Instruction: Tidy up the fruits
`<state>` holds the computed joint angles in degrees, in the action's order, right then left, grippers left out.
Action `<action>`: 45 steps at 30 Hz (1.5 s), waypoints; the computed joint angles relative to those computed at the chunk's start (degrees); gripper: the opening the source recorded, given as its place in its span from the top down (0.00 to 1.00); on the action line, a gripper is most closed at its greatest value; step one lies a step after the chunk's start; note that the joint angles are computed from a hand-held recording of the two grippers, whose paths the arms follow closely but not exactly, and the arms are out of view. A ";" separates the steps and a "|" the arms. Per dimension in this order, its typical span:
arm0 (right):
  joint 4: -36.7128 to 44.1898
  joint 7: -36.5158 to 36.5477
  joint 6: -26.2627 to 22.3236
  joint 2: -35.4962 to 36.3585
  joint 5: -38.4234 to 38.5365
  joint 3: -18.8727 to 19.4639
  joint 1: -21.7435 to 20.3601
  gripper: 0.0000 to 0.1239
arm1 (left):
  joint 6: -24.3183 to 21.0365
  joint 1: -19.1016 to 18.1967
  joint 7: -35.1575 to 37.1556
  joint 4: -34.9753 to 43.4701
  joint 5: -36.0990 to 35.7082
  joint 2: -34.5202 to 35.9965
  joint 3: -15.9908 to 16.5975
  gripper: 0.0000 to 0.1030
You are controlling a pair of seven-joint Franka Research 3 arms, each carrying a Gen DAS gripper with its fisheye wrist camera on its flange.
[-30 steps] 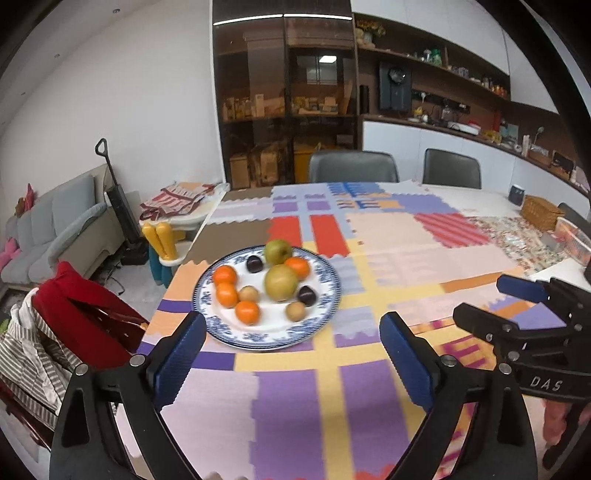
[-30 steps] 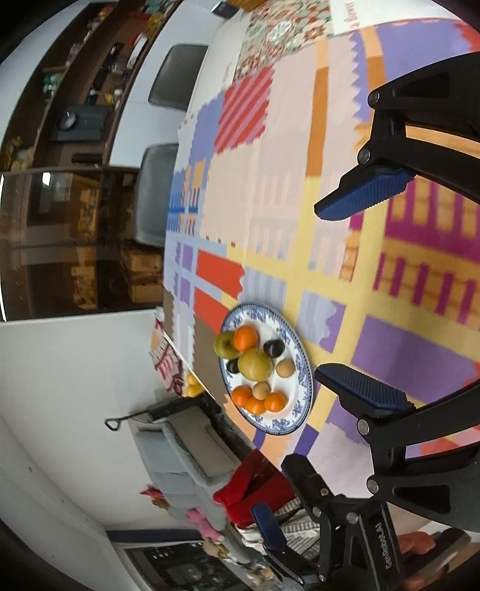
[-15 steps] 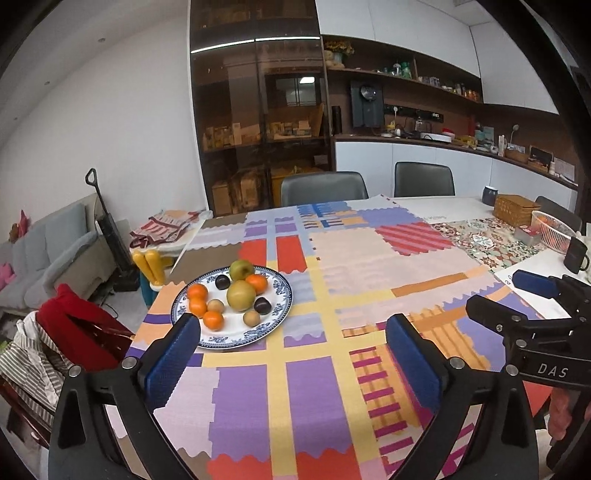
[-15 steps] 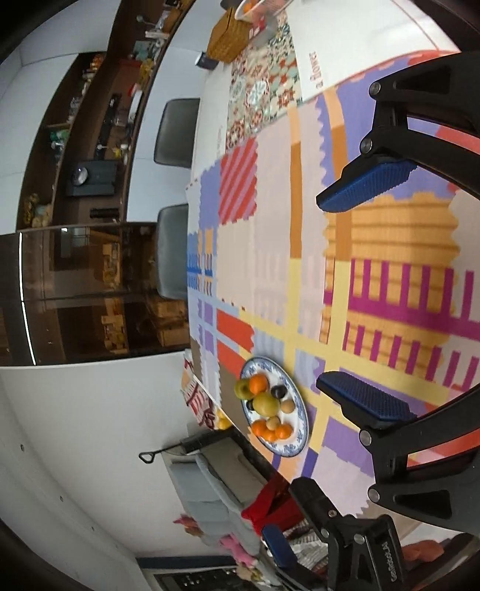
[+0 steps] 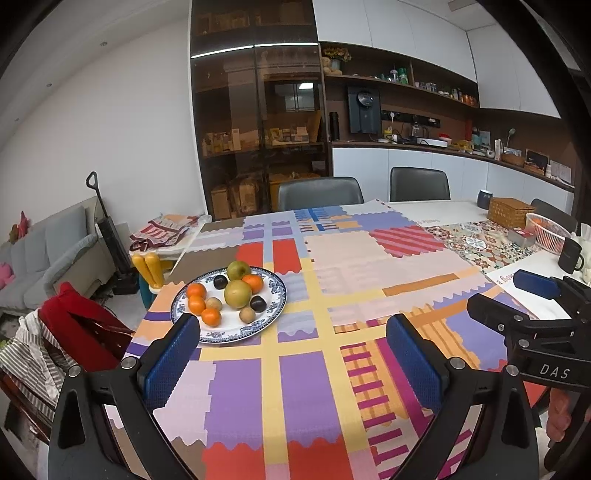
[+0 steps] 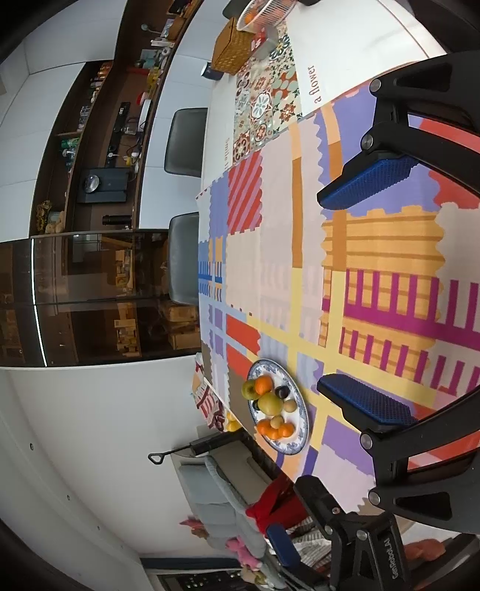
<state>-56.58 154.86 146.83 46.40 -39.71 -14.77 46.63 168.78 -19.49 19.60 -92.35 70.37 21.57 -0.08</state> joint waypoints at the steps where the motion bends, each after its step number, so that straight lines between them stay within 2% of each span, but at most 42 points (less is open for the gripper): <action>1: -0.64 0.48 0.36 -0.35 -0.28 -0.23 0.20 0.26 | 0.00 -0.27 -0.73 -0.20 0.64 -0.21 0.25 0.00; 9: -3.08 2.81 1.11 -1.82 -2.08 -0.65 0.81 0.26 | -1.19 -0.39 -4.04 -0.93 4.28 -1.23 -0.04 0.00; 15: -3.91 2.99 1.39 -2.43 -2.48 -0.09 0.53 0.26 | -1.61 0.59 -2.21 -1.28 2.94 -1.35 -1.29 0.00; 45: -2.99 1.59 0.75 -1.79 -0.87 0.34 0.11 0.26 | -1.09 0.45 -2.69 -1.02 3.14 -0.92 -1.04 0.00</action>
<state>-59.57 156.45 147.58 44.61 -40.59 -14.43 46.73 167.70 -19.05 16.91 -93.37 73.51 20.64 -1.11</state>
